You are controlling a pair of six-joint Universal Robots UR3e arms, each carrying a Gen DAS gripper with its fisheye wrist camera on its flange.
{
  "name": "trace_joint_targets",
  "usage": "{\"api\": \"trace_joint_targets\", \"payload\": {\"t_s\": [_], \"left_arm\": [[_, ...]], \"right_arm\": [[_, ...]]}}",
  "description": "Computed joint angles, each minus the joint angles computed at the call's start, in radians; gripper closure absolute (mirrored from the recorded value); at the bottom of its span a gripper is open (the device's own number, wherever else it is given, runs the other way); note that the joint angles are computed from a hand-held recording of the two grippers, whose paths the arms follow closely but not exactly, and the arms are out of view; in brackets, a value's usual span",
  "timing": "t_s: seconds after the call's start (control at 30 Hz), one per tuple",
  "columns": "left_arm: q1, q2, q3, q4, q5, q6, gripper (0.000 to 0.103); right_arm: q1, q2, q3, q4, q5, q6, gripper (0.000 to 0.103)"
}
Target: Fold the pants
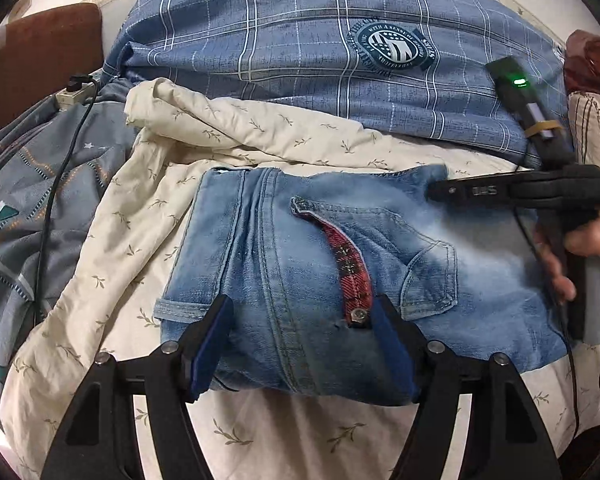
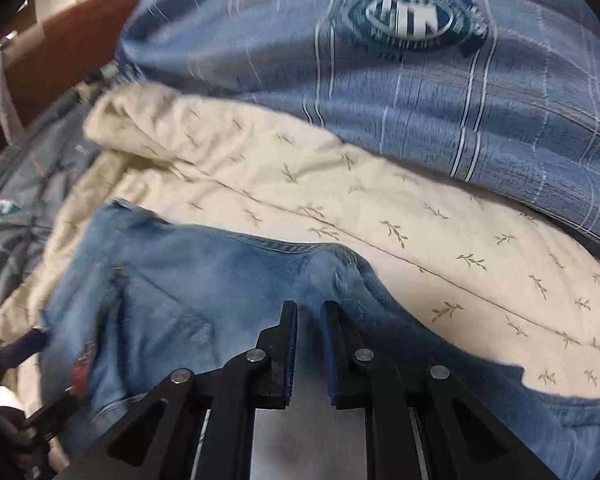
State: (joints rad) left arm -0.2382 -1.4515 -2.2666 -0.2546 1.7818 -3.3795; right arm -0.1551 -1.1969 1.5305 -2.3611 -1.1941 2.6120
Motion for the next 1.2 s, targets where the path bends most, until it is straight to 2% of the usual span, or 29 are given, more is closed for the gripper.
{"api": "trace_joint_targets", "payload": {"t_s": [0.1,0.2,0.33,0.4,0.47,0.53,0.6,0.73,0.8,0.9,0.97,1.03,1.1,1.2], "left_arm": [[-0.028,-0.018,0.021,-0.018,0.035,0.008,0.030],[-0.043,-0.028,0.033,-0.035,0.055,0.022,0.030],[-0.019,0.008,0.020,-0.067,0.013,0.028,0.030],[0.015,0.060,-0.011,-0.057,-0.032,0.026,0.030],[0.026,0.083,-0.023,-0.045,-0.027,0.024,0.030],[0.039,0.105,-0.028,-0.040,0.013,0.011,0.030],[0.085,0.134,-0.033,-0.060,0.004,-0.002,0.030],[0.167,0.129,-0.012,-0.169,-0.027,-0.009,0.030],[0.195,0.123,-0.009,-0.205,-0.063,0.002,0.030],[0.173,0.078,-0.001,-0.195,-0.028,0.025,0.030],[0.162,0.036,0.016,-0.199,0.005,0.031,0.028],[0.182,0.020,0.020,-0.204,-0.019,0.043,0.028],[0.187,0.040,0.012,-0.204,-0.022,0.041,0.028],[0.185,0.099,-0.023,-0.152,-0.016,0.039,0.028]], "right_arm": [[0.021,0.099,-0.130,0.073,-0.060,0.053,0.090],[0.010,0.159,-0.213,0.113,-0.050,0.094,0.091],[-0.001,0.165,-0.263,0.160,-0.030,0.134,0.091],[-0.037,0.123,-0.225,0.132,0.031,0.149,0.091],[-0.094,0.085,-0.197,0.133,0.129,0.174,0.090],[-0.116,0.082,-0.232,0.207,0.167,0.170,0.090],[-0.114,0.084,-0.273,0.295,0.165,0.124,0.090],[-0.058,0.089,-0.262,0.272,0.095,0.138,0.090],[-0.011,0.120,-0.271,0.230,0.003,0.192,0.090],[0.028,0.184,-0.281,0.159,-0.079,0.261,0.090],[0.036,0.195,-0.252,0.075,-0.090,0.279,0.090],[0.049,0.193,-0.247,0.059,-0.117,0.294,0.090],[0.044,0.143,-0.189,0.023,-0.111,0.296,0.090],[-0.043,-0.021,0.002,-0.065,0.022,0.285,0.090]]}}
